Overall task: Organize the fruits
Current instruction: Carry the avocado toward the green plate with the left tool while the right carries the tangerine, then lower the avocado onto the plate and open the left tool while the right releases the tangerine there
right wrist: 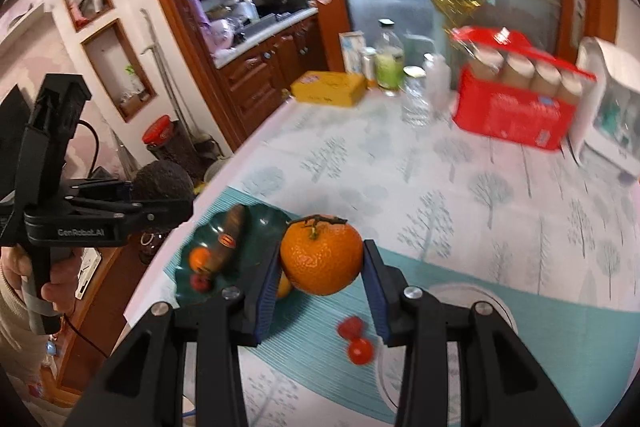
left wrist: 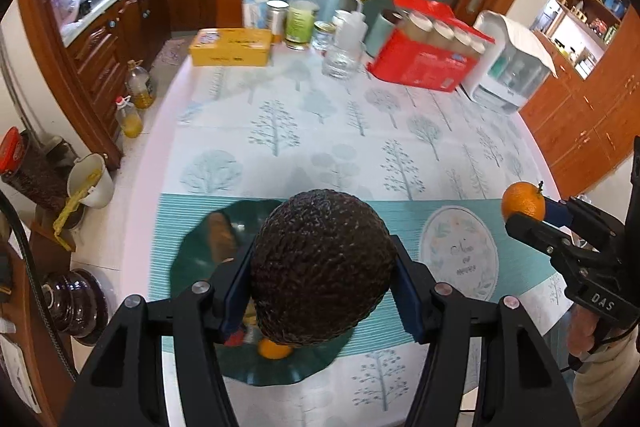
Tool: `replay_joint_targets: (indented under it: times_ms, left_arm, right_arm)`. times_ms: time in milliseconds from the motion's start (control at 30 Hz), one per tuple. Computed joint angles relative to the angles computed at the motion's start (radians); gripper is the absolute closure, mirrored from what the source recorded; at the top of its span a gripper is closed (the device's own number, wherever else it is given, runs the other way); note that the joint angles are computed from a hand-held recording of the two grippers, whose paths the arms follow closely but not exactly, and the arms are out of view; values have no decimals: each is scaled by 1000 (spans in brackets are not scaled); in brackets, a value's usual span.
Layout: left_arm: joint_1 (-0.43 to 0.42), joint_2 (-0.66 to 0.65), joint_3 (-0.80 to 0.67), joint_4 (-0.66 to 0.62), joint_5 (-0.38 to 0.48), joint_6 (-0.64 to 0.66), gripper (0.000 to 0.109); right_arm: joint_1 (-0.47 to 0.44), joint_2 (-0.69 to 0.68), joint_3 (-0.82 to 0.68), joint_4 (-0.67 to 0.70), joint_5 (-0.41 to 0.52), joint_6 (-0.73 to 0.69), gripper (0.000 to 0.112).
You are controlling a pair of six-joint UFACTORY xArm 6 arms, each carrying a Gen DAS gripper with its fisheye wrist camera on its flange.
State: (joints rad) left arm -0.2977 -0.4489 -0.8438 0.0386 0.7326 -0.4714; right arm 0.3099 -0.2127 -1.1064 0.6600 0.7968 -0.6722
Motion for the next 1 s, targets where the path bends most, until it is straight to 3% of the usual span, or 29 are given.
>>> replay_joint_targets:
  times_ms: [200, 433, 600, 1000]
  left_arm:
    - [84, -61, 52, -48, 22, 96, 48]
    - [164, -41, 88, -113, 12, 254, 48]
    - [180, 27, 87, -173, -27, 368, 48]
    - [138, 238, 49, -199, -115, 537, 48]
  right_arm:
    - [124, 19, 9, -33, -72, 47, 73]
    - [233, 71, 49, -113, -175, 144, 73]
    - [296, 109, 97, -198, -248, 234, 73]
    - [372, 172, 176, -183, -353, 316, 73]
